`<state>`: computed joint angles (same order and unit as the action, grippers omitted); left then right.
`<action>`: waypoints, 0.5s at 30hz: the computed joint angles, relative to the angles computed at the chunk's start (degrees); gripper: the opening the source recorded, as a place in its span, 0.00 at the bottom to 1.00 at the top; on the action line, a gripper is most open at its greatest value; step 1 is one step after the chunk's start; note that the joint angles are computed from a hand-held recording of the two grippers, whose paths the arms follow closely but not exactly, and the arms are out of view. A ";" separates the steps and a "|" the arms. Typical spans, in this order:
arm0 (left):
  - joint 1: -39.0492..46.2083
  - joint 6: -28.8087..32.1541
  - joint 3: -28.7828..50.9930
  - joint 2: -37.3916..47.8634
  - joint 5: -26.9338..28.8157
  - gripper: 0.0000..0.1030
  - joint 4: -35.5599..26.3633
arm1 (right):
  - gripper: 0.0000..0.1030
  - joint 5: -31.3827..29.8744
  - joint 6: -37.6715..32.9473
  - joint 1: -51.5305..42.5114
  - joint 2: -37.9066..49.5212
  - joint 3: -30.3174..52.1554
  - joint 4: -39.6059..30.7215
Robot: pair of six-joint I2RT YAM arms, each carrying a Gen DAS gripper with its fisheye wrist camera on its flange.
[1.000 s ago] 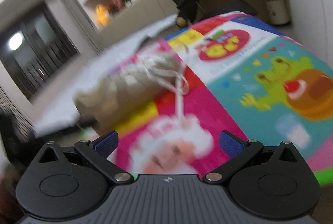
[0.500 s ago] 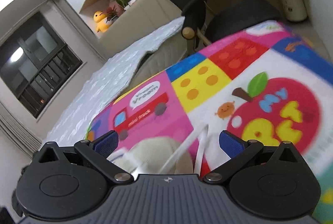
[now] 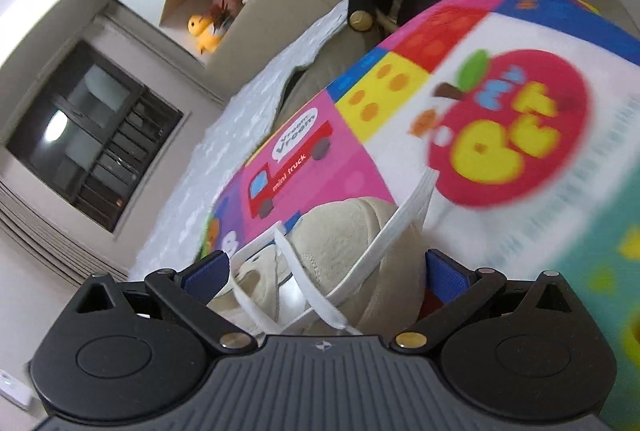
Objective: Lace up shoes with both hands
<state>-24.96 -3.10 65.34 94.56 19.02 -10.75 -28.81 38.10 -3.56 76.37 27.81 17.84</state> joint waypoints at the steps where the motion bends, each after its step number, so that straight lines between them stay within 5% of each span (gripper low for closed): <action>1: -0.37 -0.44 -1.53 -1.80 -1.91 1.00 1.14 | 1.00 2.04 -0.69 -0.47 -3.91 -2.02 -1.31; 3: -0.95 -0.88 -4.00 -5.06 -5.72 1.00 1.93 | 1.00 5.92 -2.19 -1.58 -12.25 -5.61 -4.85; 8: -3.35 -4.93 -9.02 -11.95 -14.91 1.00 1.34 | 0.99 30.94 -10.64 9.10 -34.98 -9.84 -18.99; 11: -4.91 -6.60 -12.29 -15.35 -14.01 1.00 3.52 | 0.72 42.04 -13.34 19.64 -38.98 -10.07 -22.81; 13: -6.54 -6.62 -14.93 -17.34 -11.49 1.00 5.54 | 0.49 43.34 -13.14 23.37 -36.75 -9.94 -22.34; 15: -9.27 -5.08 -17.10 -17.97 -12.44 1.00 7.93 | 0.41 43.13 -12.11 25.59 -33.75 -9.92 -21.25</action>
